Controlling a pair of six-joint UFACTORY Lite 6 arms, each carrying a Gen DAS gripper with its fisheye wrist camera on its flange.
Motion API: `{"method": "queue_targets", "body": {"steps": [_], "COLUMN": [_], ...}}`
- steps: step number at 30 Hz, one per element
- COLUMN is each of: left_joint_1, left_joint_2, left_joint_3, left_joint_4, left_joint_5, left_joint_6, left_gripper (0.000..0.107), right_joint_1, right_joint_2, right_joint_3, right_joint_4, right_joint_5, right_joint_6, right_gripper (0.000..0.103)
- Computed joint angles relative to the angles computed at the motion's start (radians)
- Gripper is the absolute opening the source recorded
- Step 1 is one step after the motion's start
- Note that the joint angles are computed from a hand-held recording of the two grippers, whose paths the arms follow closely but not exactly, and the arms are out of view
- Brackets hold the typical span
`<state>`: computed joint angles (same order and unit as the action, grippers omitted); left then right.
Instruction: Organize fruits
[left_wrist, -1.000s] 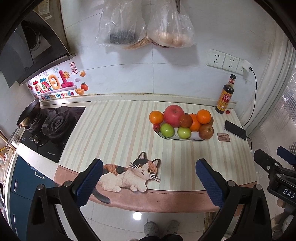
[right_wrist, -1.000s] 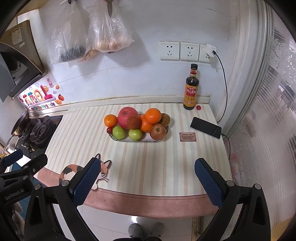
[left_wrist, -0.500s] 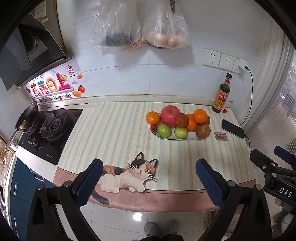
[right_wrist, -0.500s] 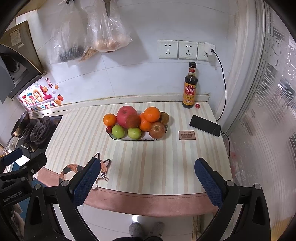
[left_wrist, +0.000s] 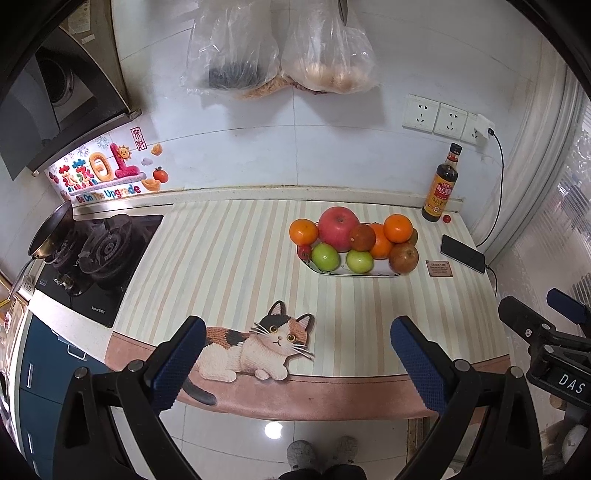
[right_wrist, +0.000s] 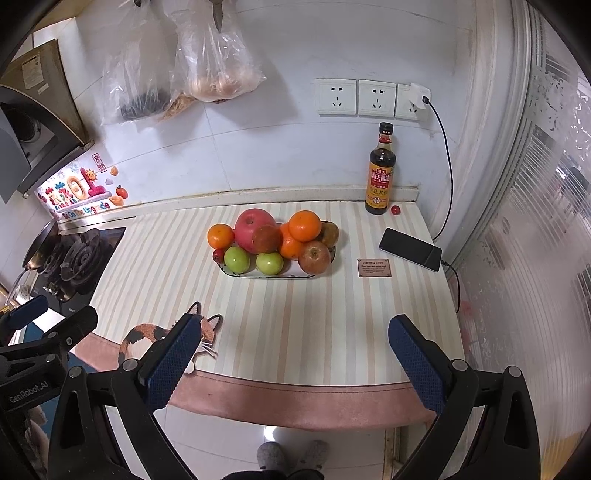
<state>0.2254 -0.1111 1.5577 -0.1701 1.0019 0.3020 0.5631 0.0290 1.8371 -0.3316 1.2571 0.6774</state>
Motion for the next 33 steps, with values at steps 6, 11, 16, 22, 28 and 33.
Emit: {"method": "queue_targets", "body": {"steps": [6,11,16,22,28,33], "left_joint_1": [0.007,0.008,0.011,0.006,0.007,0.007], "left_joint_2": [0.003,0.004,0.010,0.009,0.008,0.000], "left_joint_3": [-0.008,-0.006,0.005,0.017,0.018,0.012], "left_joint_4": [-0.018,-0.026,-0.028,-0.024,-0.025,-0.022], "left_joint_5": [-0.008,-0.005,-0.001,0.004,0.005,0.004], "left_joint_6": [0.029,0.031,0.041,0.037,0.037,0.035], "left_gripper": [0.102,0.102,0.102,0.102,0.102,0.102], "right_joint_1": [0.013,0.018,0.033,0.036,0.033,0.034], "right_joint_2": [0.001,-0.001,-0.010,-0.015,-0.013,-0.013], "right_joint_3": [0.008,0.007,0.000,0.003,0.013,0.013], "right_joint_4": [-0.004,-0.005,-0.004,-0.003,0.000,-0.001], "right_joint_5": [0.012,0.015,0.021,0.022,0.026,0.026], "right_joint_6": [0.009,0.012,0.020,0.016,0.008,0.011], "right_gripper": [0.103,0.103,0.103,0.103,0.103,0.103]}}
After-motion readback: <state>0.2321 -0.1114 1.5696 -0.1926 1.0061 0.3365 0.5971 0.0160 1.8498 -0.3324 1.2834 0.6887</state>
